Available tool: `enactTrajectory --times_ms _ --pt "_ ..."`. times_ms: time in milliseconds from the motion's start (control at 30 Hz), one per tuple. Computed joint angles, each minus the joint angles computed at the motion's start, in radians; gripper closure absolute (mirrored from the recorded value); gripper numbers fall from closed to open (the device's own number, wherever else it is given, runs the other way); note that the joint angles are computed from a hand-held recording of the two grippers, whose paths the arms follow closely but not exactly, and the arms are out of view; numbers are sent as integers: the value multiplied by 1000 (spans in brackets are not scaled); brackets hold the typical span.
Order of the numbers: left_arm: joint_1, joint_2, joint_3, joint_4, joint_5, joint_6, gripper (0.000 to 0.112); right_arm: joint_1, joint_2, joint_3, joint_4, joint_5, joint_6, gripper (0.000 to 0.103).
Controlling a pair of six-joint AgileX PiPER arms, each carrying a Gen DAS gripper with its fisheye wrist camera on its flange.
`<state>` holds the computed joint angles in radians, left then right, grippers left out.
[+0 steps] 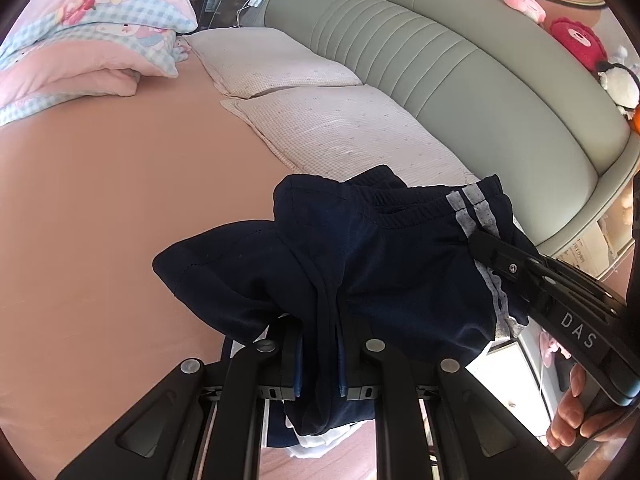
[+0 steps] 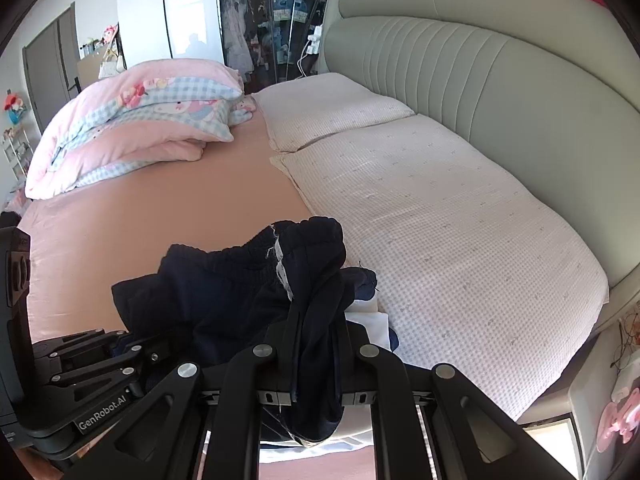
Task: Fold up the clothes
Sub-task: 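Carry the held pants bundle with both grippers toward the folded clothes stack, then lower the pants bundle onto the white clothes stack and open both grippers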
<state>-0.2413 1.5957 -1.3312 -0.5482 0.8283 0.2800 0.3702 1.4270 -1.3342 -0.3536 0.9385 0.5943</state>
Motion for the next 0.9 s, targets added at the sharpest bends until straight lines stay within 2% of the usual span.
enactTrajectory --times_ms 300,433,467,500,533,567,600,700,800,900 --pt "-2 -12 45 -26 -37 63 99 -67 15 65 46 -41 -16 95" --pt "23 -4 52 -59 -9 68 86 -72 29 69 39 -36 -4 93" --pt "31 -3 51 -65 1 61 79 -71 29 73 35 -35 5 92" --pt "35 -5 52 -58 4 39 74 -67 35 71 18 -27 22 89" --pt "40 -14 59 -57 -2 24 62 -62 41 68 1 -17 39 85" --pt "46 -25 71 -66 -12 19 55 -54 46 63 -31 2 74 73" --pt "52 -36 82 -74 -22 13 54 -45 51 57 -62 21 108 61" --pt "49 -59 79 -40 -36 -23 45 -56 30 61 -81 29 167 47" --pt "18 -80 59 52 -58 -73 42 -101 -21 62 -23 4 170 41" --pt "-4 -119 65 97 -102 -95 42 -101 -57 47 -30 5 177 40"
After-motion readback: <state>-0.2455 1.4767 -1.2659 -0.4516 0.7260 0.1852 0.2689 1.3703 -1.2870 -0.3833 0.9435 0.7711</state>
